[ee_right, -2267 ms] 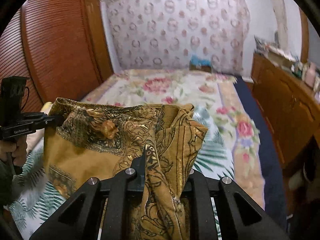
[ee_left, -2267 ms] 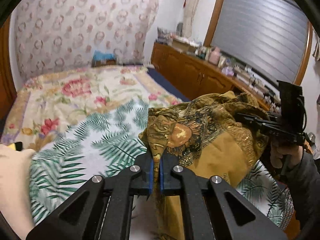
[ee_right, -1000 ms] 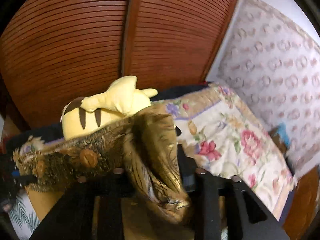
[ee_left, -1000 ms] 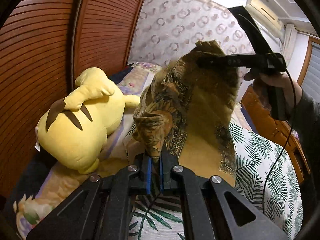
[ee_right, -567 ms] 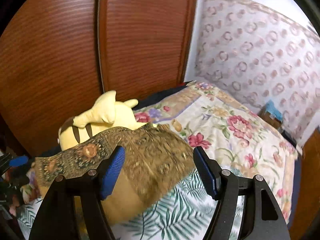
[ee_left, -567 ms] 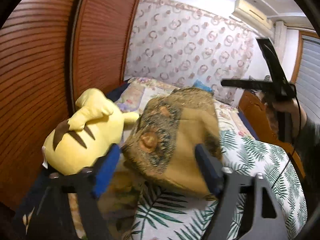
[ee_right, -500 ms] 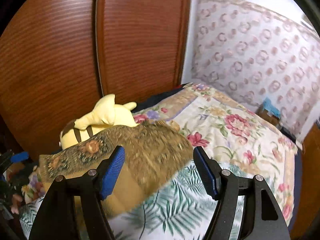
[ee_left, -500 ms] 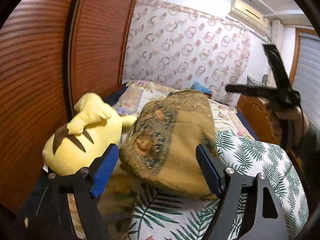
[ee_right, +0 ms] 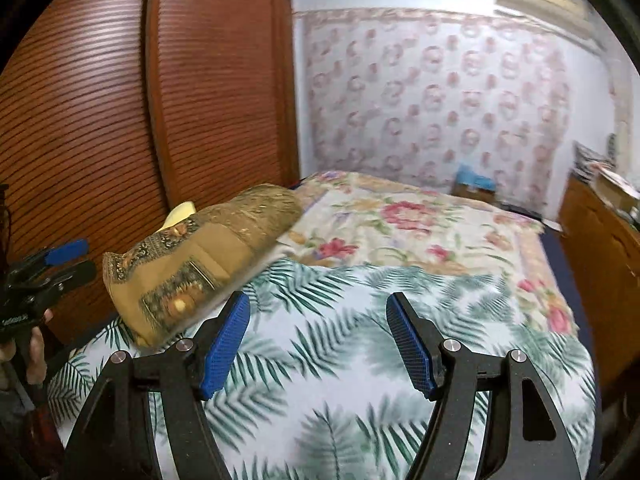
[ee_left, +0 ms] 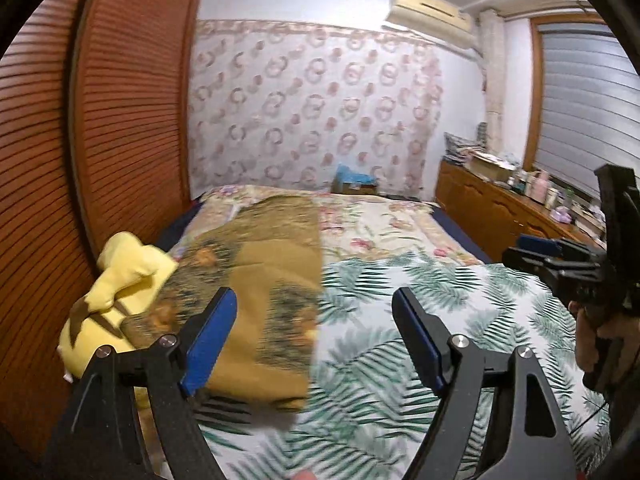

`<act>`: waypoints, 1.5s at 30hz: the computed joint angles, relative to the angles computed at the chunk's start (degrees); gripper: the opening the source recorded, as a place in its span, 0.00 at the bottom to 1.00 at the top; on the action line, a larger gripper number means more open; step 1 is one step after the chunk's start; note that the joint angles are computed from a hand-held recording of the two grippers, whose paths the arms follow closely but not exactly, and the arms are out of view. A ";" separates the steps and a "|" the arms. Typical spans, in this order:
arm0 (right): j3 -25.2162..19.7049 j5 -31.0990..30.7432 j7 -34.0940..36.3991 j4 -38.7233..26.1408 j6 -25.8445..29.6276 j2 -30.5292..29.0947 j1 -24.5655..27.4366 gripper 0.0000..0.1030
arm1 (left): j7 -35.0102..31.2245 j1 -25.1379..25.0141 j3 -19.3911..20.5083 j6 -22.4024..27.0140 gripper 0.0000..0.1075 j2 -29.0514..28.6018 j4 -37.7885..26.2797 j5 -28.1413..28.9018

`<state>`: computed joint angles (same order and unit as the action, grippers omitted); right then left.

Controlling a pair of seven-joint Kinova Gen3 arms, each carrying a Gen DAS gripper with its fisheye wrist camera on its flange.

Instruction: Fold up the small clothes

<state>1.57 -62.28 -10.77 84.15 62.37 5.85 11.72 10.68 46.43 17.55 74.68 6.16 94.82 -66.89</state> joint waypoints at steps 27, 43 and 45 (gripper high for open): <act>11.49 -15.97 11.42 32.27 -21.17 -20.63 -12.75 0.85 | -7.41 9.68 -5.26 3.01 0.75 8.02 -13.49 -1.27; 13.50 -14.80 11.47 31.77 -19.70 -20.07 -12.60 0.85 | -6.59 10.48 -5.45 3.56 0.75 8.14 -13.16 -2.13; 13.79 -14.56 11.27 31.22 -18.92 -19.75 -12.14 0.85 | -6.70 10.63 -5.46 3.92 0.75 8.25 -13.47 -2.39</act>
<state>15.35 -76.85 0.50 115.37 43.46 -13.90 -0.42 3.98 57.06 12.09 78.60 14.41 81.35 -69.28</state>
